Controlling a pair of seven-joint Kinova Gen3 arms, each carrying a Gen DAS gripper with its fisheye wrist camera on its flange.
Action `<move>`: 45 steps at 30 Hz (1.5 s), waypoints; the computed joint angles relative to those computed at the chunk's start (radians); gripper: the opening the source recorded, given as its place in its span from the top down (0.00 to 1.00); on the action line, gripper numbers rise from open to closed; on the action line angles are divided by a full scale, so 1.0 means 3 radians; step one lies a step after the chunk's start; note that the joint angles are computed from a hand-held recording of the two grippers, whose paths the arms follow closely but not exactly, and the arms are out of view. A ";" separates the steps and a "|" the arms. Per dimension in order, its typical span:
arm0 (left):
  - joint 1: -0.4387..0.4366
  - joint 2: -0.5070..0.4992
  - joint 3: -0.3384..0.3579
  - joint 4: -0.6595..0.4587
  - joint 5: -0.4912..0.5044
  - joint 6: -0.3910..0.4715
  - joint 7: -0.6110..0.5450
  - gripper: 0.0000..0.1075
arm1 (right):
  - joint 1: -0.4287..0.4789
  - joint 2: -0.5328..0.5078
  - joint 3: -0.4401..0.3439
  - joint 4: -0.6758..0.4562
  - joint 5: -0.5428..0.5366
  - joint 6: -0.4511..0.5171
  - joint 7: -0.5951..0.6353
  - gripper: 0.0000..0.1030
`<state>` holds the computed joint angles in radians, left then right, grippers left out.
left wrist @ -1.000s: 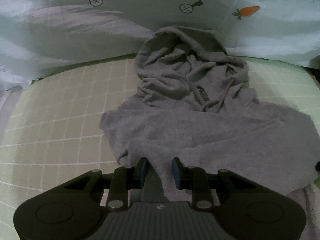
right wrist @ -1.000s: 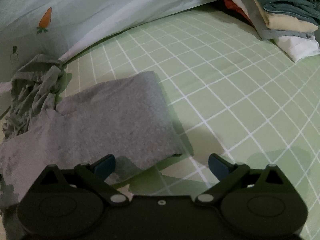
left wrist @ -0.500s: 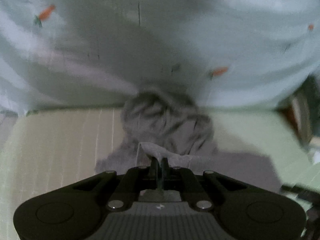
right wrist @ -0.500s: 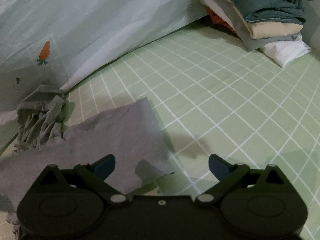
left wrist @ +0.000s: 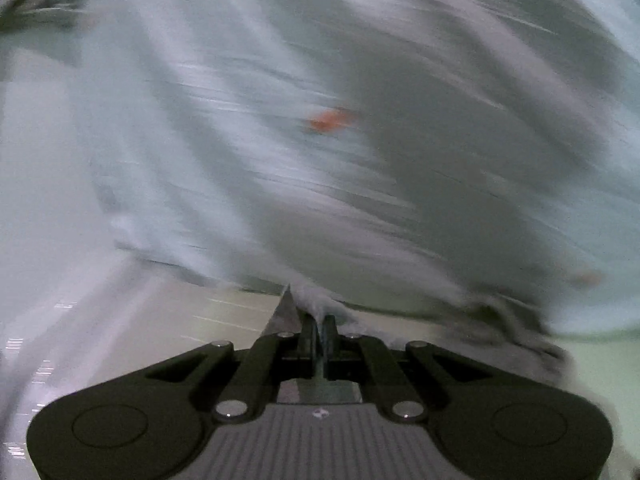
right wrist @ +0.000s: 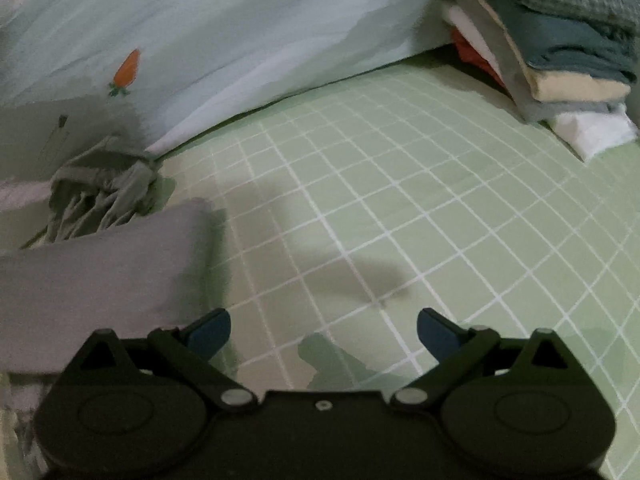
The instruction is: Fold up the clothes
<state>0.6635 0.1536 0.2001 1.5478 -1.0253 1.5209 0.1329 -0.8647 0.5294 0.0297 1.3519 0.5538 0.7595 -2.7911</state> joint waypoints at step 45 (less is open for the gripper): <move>-0.0427 -0.0043 0.0027 0.0760 0.1104 -0.1042 0.0753 0.88 | -0.0274 0.0487 0.0034 -0.0917 -0.0516 0.0398 0.0973 0.02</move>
<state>0.5354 0.1405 0.2081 1.7758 -0.6942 1.2082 0.3588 -0.9467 0.6754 0.0401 1.0769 0.3991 0.8788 -2.4993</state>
